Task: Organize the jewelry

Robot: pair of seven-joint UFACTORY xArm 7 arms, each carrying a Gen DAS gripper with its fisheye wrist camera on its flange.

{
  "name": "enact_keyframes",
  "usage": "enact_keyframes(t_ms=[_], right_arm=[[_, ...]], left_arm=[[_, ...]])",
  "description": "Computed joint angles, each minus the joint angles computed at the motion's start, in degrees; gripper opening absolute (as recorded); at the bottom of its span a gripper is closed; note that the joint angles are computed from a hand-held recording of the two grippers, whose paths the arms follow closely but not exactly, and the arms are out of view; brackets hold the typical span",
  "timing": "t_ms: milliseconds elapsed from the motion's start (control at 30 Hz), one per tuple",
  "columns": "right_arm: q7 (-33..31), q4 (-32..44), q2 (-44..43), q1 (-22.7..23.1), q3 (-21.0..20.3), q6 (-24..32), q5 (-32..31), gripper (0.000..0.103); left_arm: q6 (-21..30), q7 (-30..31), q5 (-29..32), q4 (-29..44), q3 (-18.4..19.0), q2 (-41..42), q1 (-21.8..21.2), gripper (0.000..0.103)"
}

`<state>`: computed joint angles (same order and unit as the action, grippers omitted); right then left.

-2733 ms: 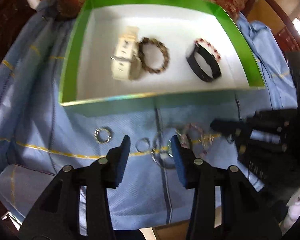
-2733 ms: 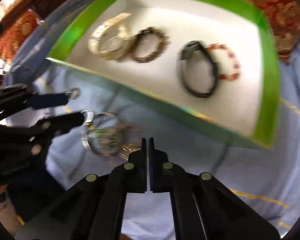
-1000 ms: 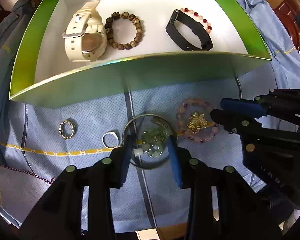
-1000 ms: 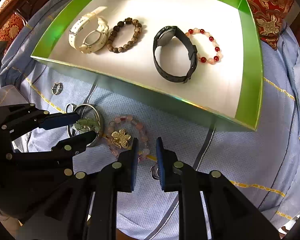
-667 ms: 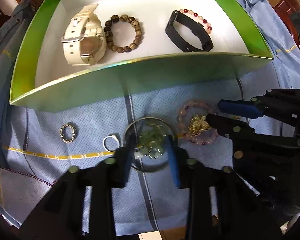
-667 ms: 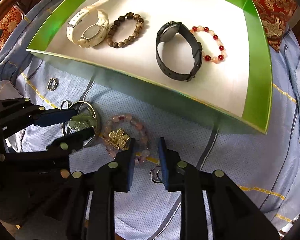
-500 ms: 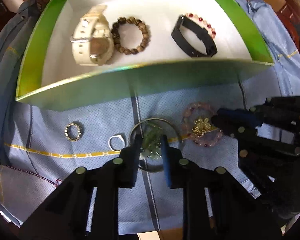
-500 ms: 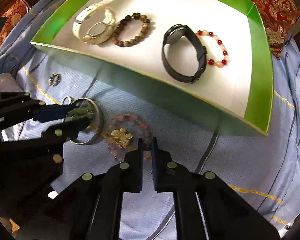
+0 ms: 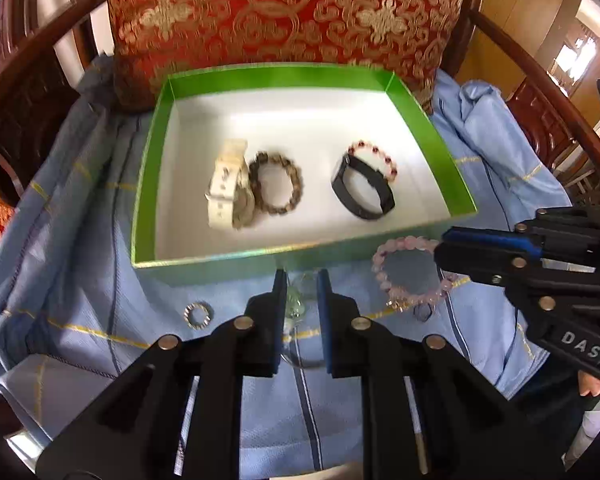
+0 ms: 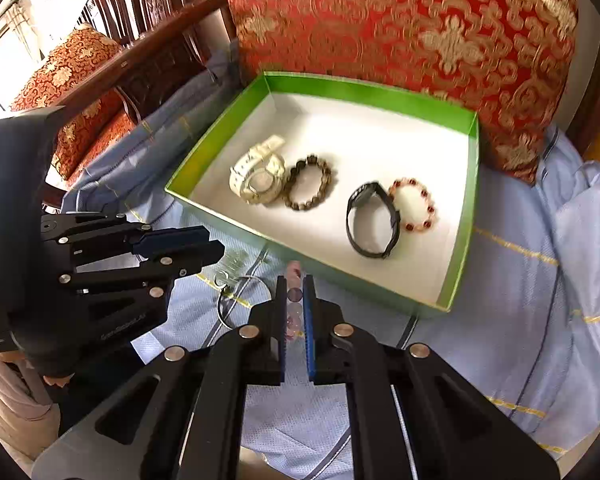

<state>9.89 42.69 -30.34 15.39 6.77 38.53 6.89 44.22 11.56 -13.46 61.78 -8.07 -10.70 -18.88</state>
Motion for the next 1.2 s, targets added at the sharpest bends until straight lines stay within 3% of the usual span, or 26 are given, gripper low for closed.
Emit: enact_keyframes(t_ms=[133,400,633,800,900,1067,1200], right_arm=[[-1.11,0.29,-0.51,0.28,-0.41,-0.48,0.11,0.008],[-2.17,-1.18,-1.21,-0.22,-0.21,2.48,-1.13,0.008],[-2.02,-0.58,3.41,-1.24,-1.31,4.86,0.08,0.008],[-1.24,-0.24,4.63,-1.55,-0.55,4.43,-0.28,0.008],[-1.08,-0.31,4.82,-1.57,-0.55,4.37,-0.4,0.008],[-1.03,-0.71,4.46,-1.73,-0.74,4.33,-0.46,0.008],[-0.96,-0.96,3.71,-1.75,-0.95,4.07,-0.12,0.008]], left_arm=[[0.17,0.13,0.62,-0.12,0.12,-1.37,0.22,0.014],[-1.8,-5.49,5.33,-3.16,-1.7,-0.64,0.1,0.014],[0.49,-9.62,9.19,-1.71,-2.17,4.55,-0.34,0.032],[1.3,-10.72,10.94,-1.01,-2.27,6.92,-0.77,0.032],[-0.24,-13.18,15.76,-1.92,-2.74,6.92,-1.0,0.02],[-0.26,-11.19,13.03,-2.62,-1.85,5.72,-0.88,0.017],[0.84,-5.88,6.07,-2.27,-0.49,3.77,-0.61,0.017]])
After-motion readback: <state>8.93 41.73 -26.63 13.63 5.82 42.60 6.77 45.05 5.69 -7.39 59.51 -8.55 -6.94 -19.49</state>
